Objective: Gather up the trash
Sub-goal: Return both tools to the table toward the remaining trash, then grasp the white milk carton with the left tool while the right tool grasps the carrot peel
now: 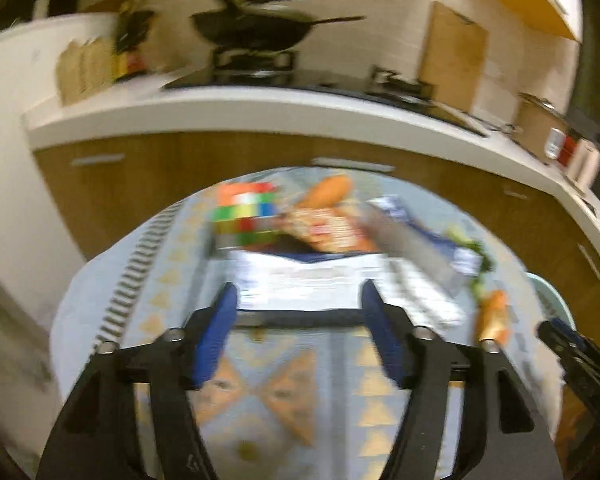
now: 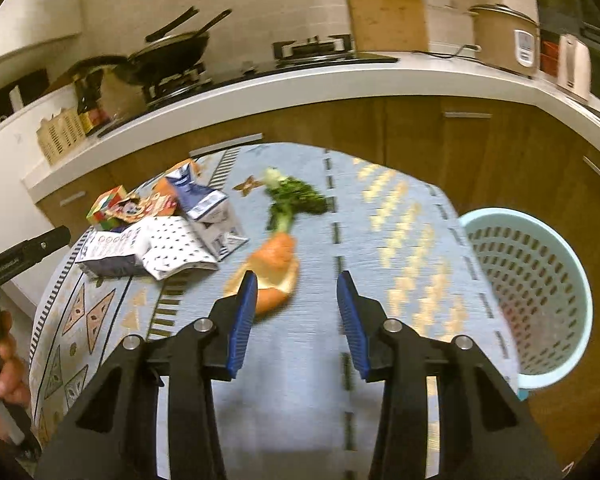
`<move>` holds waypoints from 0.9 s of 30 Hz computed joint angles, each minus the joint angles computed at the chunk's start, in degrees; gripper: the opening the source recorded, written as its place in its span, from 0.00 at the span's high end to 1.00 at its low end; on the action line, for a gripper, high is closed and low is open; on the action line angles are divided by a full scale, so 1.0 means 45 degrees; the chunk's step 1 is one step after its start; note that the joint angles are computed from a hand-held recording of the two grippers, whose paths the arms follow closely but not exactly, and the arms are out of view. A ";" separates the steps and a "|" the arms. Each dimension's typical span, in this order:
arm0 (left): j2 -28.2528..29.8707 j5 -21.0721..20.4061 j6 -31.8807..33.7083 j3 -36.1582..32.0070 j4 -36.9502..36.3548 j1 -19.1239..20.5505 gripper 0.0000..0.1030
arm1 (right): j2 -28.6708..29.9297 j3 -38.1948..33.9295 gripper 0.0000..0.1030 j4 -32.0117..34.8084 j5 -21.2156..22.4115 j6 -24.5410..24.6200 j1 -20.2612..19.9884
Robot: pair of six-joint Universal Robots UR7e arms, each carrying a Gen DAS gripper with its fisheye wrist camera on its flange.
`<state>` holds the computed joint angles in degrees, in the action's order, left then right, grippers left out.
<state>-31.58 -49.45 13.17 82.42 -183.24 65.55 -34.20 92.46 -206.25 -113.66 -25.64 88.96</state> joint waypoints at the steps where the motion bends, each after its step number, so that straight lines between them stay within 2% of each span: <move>1: 0.0090 0.0143 -0.0051 -0.0291 0.0232 0.0140 0.21 | 0.0125 -0.0131 0.63 0.0063 -0.0063 -0.0025 0.0035; 4: 0.0200 -0.0412 -0.0513 -0.1147 0.1644 0.0707 0.19 | 0.0458 -0.0539 0.63 0.0349 -0.0273 -0.0042 0.0061; 6: 0.0298 -0.1196 -0.0725 -0.1692 0.2797 0.1033 0.19 | 0.0643 -0.0742 0.63 0.0470 -0.0533 -0.0108 0.0089; 10: 0.0278 -0.2704 -0.0933 -0.1977 0.3974 0.1390 0.31 | 0.0700 -0.0794 0.63 0.0351 -0.0682 -0.0073 0.0072; 14: -0.0033 -0.3574 -0.0679 -0.1014 0.3669 0.1293 0.32 | 0.0674 -0.0826 0.63 0.0385 -0.0687 0.0198 0.0003; 19: -0.0866 -0.4684 -0.0185 0.1145 0.3112 0.0780 0.34 | 0.0614 -0.0755 0.63 0.0371 -0.0568 0.0267 -0.0020; 21: -0.1050 -0.4450 0.0150 0.1770 0.2541 0.0511 0.34 | 0.0566 -0.0726 0.61 0.0492 -0.0455 0.0246 -0.0036; 24: -0.1089 -0.3589 0.0476 0.2002 0.1465 0.0286 0.25 | 0.0544 -0.0665 0.52 0.0456 -0.0292 0.0035 -0.0022; 25: -0.0996 -0.3154 0.0705 0.1851 0.1221 0.0254 0.17 | 0.0564 -0.0674 0.50 0.0446 -0.0283 -0.0027 -0.0005; 26: -0.0716 -0.2474 0.1162 0.1369 0.1071 0.0228 0.14 | 0.0568 -0.0666 0.49 0.0460 -0.0246 -0.0127 0.0009; 27: -0.0559 -0.2328 0.1507 0.0811 0.1431 0.0334 0.14 | 0.0563 -0.0642 0.48 0.0487 -0.0196 -0.0187 0.0017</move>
<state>-34.09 -59.93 19.95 86.07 -176.80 67.05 -31.67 89.57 -204.06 -114.54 -26.48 89.04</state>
